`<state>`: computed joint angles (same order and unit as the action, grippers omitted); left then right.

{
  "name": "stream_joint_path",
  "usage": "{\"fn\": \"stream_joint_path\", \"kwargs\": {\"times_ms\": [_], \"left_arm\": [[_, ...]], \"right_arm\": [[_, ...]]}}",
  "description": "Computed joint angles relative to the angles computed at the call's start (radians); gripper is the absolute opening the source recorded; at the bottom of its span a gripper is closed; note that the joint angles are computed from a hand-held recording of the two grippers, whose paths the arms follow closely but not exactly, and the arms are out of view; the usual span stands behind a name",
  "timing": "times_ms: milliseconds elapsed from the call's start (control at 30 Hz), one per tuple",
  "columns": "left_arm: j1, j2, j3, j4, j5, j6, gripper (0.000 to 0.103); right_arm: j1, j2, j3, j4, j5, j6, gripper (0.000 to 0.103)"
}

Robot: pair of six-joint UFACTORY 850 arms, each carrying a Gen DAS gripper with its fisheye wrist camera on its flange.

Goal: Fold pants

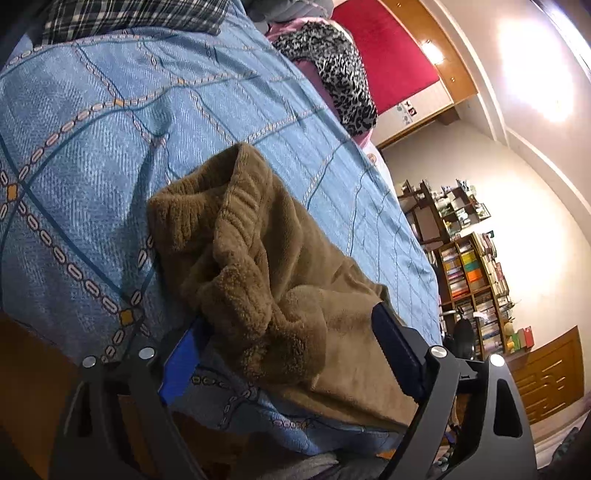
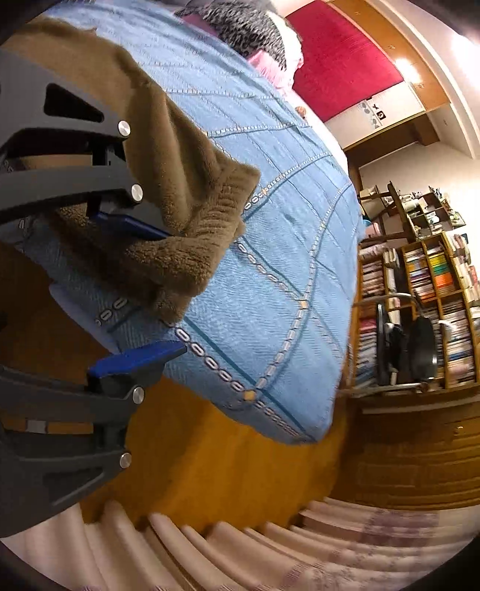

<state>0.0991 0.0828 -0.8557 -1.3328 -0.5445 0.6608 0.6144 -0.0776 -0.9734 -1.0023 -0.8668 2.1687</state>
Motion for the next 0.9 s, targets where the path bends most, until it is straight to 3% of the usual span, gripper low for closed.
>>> {"fn": "stream_joint_path", "kwargs": {"times_ms": [167,267,333,433,500,533,567,633,667,733,833,900], "left_arm": [[-0.002,-0.002,0.010,0.027,-0.023,-0.014,0.086],[0.006,-0.007,0.032,-0.023,-0.046,0.014,0.086],[0.009,-0.009,0.040,-0.055,-0.049,0.026,0.086],[0.001,-0.005,0.036,-0.105,-0.027,0.072,0.085],[-0.004,-0.002,0.029,-0.123,0.000,0.087,0.079],[-0.008,-0.002,0.024,-0.120,0.019,0.081,0.068],[-0.011,-0.010,0.013,-0.101,0.038,0.058,0.049],[-0.009,-0.030,-0.001,-0.130,0.042,0.085,0.028],[-0.008,-0.035,-0.001,-0.151,0.040,0.107,0.022],[-0.017,-0.038,-0.005,-0.166,0.075,0.135,0.018],[-0.037,-0.026,-0.012,-0.167,0.123,0.202,0.016],[-0.050,-0.014,-0.014,-0.174,0.145,0.257,0.016]], "right_arm": [[-0.006,-0.029,-0.051,0.056,-0.036,-0.070,0.053],[-0.031,-0.012,-0.025,0.127,0.017,-0.075,0.053],[-0.069,0.030,0.034,0.190,0.161,-0.081,0.053],[-0.151,0.083,0.122,0.378,0.423,-0.270,0.054],[-0.197,0.123,0.183,0.523,0.547,-0.414,0.054],[-0.214,0.149,0.215,0.578,0.586,-0.464,0.054],[-0.225,0.164,0.229,0.607,0.592,-0.496,0.055],[-0.238,0.196,0.251,0.616,0.579,-0.511,0.058],[-0.233,0.202,0.250,0.587,0.557,-0.475,0.060],[-0.221,0.212,0.241,0.559,0.536,-0.459,0.060],[-0.172,0.134,0.123,0.547,0.301,-0.554,0.060],[-0.152,0.073,0.048,0.580,0.207,-0.688,0.059]]}}
